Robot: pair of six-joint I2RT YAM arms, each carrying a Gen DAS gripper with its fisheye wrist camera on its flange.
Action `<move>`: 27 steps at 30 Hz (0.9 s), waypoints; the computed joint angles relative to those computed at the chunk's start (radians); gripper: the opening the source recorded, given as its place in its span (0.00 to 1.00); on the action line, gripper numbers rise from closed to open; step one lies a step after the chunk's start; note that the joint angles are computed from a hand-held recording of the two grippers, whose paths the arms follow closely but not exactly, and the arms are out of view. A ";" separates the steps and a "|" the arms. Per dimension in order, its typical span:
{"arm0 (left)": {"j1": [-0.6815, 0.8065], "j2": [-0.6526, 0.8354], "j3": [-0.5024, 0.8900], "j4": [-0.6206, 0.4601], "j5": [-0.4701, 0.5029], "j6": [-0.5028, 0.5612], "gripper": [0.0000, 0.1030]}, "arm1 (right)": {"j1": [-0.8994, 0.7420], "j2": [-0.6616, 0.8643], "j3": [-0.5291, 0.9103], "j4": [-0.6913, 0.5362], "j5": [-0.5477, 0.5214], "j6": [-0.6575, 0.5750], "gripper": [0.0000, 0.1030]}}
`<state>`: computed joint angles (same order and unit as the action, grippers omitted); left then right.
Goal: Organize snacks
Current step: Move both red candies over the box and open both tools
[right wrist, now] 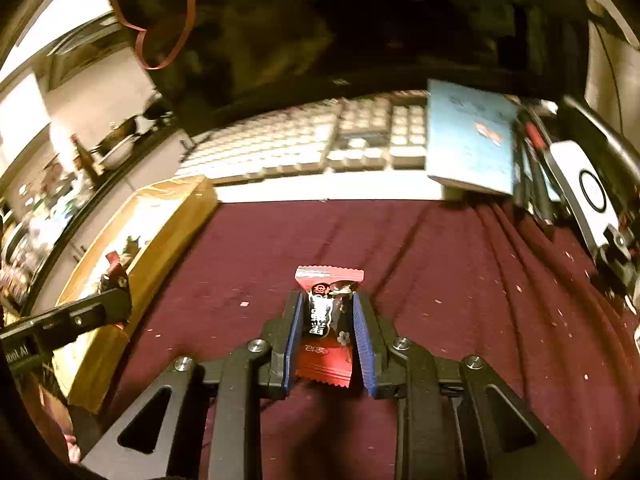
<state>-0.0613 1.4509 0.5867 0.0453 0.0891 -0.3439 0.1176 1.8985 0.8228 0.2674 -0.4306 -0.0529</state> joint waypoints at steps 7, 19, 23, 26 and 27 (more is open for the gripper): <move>0.210 -0.182 -0.085 -0.011 0.066 0.031 0.15 | 0.086 -0.082 -0.033 -0.011 -0.065 -0.014 0.25; 0.565 0.034 0.064 -0.001 0.207 0.119 0.15 | 0.380 0.085 0.367 -0.294 -0.002 0.059 0.25; 0.588 0.164 0.172 -0.037 0.199 0.134 0.15 | 0.427 0.231 0.618 -0.439 0.044 0.087 0.25; 0.592 0.220 0.205 -0.034 0.207 0.130 0.16 | 0.445 0.358 0.820 -0.552 0.061 0.106 0.25; 0.590 0.244 0.222 -0.046 0.204 0.139 0.16 | 0.448 0.389 0.871 -0.581 0.061 0.110 0.25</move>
